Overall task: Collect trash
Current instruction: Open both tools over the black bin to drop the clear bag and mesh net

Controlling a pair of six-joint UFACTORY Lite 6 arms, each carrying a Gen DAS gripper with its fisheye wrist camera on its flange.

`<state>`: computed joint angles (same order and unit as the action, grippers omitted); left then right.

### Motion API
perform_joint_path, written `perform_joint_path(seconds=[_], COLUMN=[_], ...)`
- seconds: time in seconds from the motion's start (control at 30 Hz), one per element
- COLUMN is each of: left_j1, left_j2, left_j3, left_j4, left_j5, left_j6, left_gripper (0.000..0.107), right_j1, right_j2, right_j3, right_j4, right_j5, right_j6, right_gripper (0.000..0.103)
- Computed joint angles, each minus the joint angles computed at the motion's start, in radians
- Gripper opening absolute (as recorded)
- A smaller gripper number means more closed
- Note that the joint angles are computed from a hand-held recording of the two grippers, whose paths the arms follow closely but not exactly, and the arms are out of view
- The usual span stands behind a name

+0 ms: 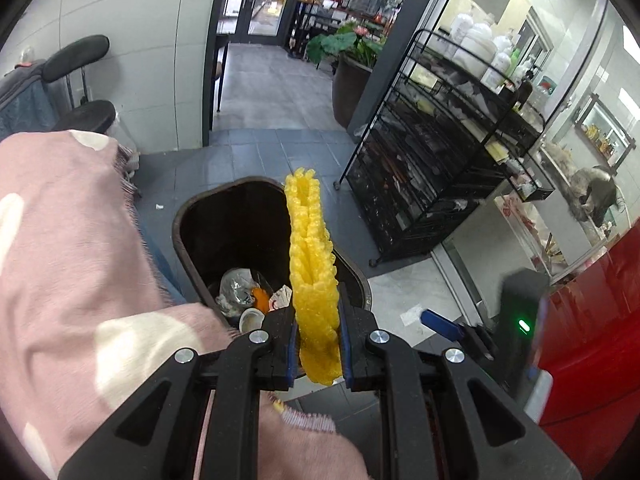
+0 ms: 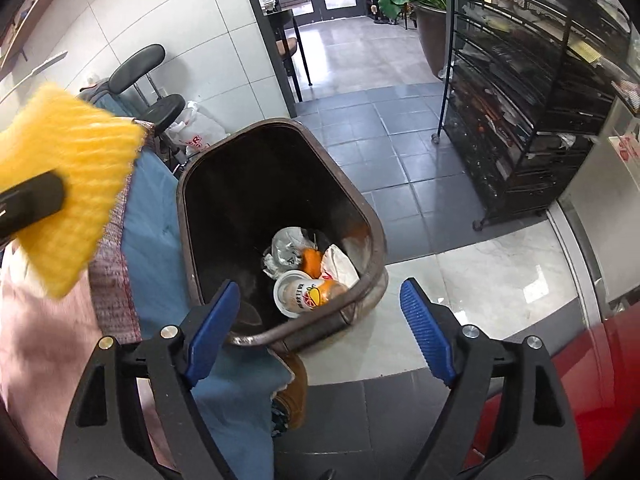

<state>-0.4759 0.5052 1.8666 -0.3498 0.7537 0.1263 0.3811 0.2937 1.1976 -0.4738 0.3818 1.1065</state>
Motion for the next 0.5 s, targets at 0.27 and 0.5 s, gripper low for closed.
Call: perform_joint_path(seconds=[0.27,0.5], left_j1=[-0.041,-0.061], left_j2=[0.098,0.037], left_j3=[0.133,0.052], left_j4=[0.099,0.147], left_j5=[0.037,-0.004], left_j6=[-0.096,-0.082], left_gripper=[0.084,0.092], right_j1=[-0.022,-0.024], right_j2=[-0.048,-0.082], right_j3=[-0.076,-0.128], right_j4=[-0.002,-0.017], right_j5=[-0.014,-0.018], right_j6=[0.023,0.053], right_gripper=[0.085,0.085])
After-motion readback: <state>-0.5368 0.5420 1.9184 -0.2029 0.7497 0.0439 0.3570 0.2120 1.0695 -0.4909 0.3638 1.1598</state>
